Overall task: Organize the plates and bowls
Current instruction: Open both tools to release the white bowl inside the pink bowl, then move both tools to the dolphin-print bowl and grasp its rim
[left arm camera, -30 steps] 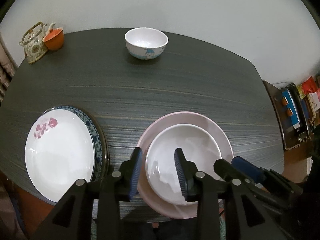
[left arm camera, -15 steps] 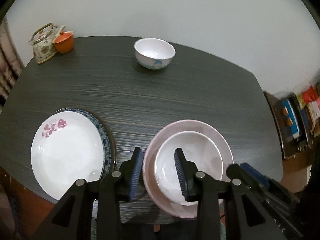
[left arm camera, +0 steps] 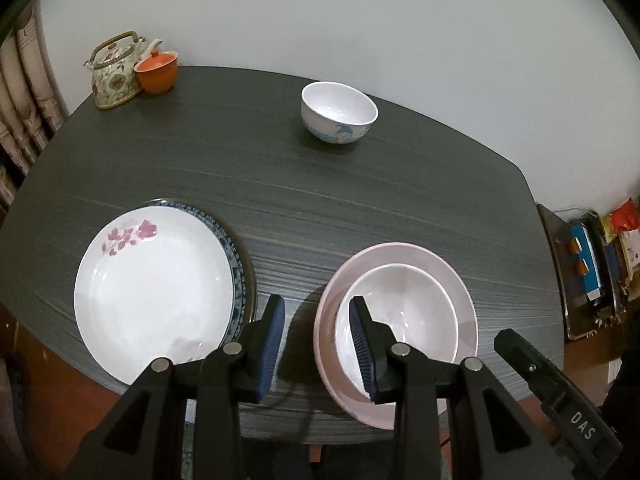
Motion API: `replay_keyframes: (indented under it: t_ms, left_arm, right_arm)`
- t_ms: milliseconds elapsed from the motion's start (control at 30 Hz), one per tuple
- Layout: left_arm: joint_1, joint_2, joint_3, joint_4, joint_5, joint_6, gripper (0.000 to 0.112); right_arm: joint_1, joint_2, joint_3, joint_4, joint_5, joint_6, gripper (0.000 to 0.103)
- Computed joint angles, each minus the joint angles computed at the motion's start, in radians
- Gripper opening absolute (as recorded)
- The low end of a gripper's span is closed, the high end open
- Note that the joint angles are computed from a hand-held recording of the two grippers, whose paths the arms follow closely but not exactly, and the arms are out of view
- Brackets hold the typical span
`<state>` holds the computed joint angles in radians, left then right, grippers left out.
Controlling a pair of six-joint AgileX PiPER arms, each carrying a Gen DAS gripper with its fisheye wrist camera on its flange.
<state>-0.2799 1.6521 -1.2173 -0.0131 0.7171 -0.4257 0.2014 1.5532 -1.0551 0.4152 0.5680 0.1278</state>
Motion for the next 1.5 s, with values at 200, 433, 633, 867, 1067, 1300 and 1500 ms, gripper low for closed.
replay_keyframes:
  t_ms: [200,433,633,867,1067,1300,1500]
  left_arm:
    - [-0.001,-0.005,0.013,-0.002,-0.006,0.007,0.034]
    - [0.0,0.038,0.004,-0.007,-0.006,0.02,0.034]
    - [0.008,0.078,-0.017,0.005,0.003,0.011,0.034]
    - [0.018,0.136,-0.077,0.062,0.03,0.015,0.034]
    - [0.028,0.2,-0.172,0.186,0.071,-0.009,0.034]
    - [0.072,0.303,-0.306,0.136,0.12,0.092,0.034]
    - [0.133,0.443,-0.513,0.053,0.218,0.184,0.034]
  right_arm:
    - [-0.011,0.01,0.017,0.023,-0.009,-0.012,0.038]
    - [-0.037,0.025,0.03,0.058,-0.03,-0.036,0.038]
    - [-0.06,0.044,0.039,0.096,-0.039,-0.069,0.038]
    - [-0.063,0.062,0.048,0.085,-0.066,-0.064,0.038]
    - [-0.079,0.062,0.022,0.016,-0.074,-0.021,0.038]
    - [-0.128,0.205,-0.199,-0.018,0.074,-0.123,0.04]
    - [-0.148,0.421,-0.557,-0.024,0.253,-0.202,0.048]
